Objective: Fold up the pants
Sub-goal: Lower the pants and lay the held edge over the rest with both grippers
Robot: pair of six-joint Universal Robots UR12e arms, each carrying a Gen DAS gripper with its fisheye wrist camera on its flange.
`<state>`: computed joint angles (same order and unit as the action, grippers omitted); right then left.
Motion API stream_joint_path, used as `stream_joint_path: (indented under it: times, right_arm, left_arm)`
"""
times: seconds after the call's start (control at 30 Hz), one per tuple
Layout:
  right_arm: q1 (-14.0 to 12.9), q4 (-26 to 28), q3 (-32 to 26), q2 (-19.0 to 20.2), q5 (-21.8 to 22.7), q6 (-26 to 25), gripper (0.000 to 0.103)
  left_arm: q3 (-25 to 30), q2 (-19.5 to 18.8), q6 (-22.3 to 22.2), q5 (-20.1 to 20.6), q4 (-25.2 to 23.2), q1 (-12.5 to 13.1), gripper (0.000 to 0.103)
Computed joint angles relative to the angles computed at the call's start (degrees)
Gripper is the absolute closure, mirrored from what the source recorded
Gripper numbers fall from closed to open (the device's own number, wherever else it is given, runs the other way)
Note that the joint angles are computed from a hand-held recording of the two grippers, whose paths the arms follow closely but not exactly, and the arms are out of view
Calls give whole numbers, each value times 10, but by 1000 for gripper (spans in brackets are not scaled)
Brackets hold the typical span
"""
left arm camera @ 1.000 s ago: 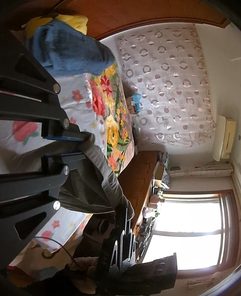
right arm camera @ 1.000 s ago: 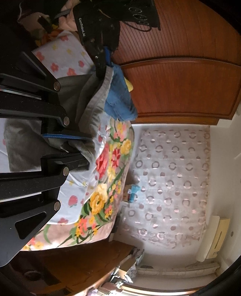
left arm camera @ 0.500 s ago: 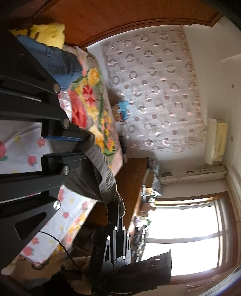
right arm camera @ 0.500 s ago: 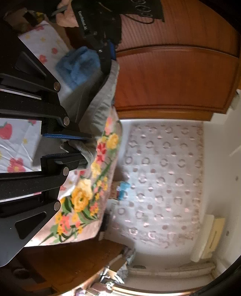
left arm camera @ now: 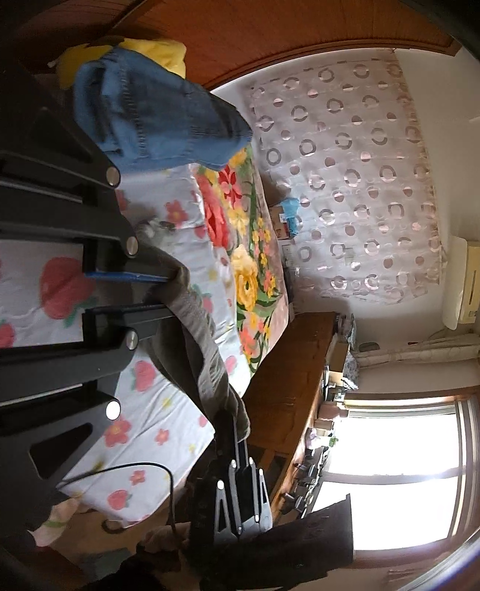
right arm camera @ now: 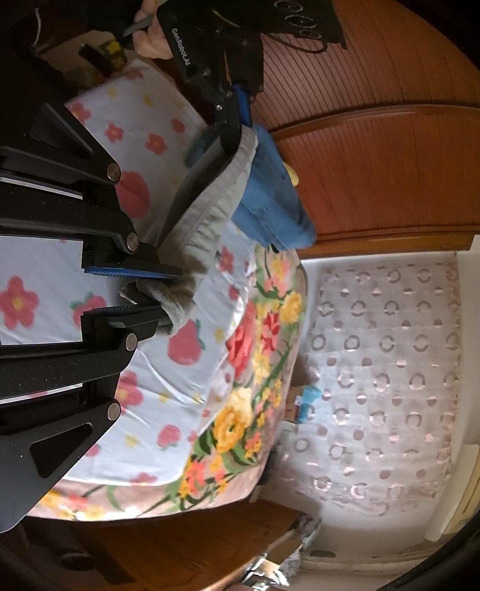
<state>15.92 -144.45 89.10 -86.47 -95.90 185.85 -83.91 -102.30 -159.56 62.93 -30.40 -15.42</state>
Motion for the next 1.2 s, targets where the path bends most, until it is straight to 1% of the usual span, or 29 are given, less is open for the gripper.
stream_joint_path:
  times: [0.17,0.4,0.53,0.67,0.8,0.97,1.2]
  right_arm:
    - [17,1,18,-11,-10,15,93]
    - [41,-4,58,-29,-28,51,93]
    - [48,-7,79,-39,-22,73,93]
    - [54,-14,103,-47,-14,95,93]
    - [58,-23,120,-51,-11,110,93]
    - [62,-32,134,-55,-13,122,93]
    - [67,-34,144,-60,-22,126,93]
  left_arm:
    - [-42,25,15,-9,-4,8,95]
    - [-90,53,28,-20,-7,14,95]
    - [-109,67,34,-29,-19,19,95]
    - [-138,82,45,-15,-16,15,95]
    - [-155,90,42,-14,-19,15,95]
    - [-163,95,36,-17,-23,14,95]
    - [-174,100,38,-15,-26,13,95]
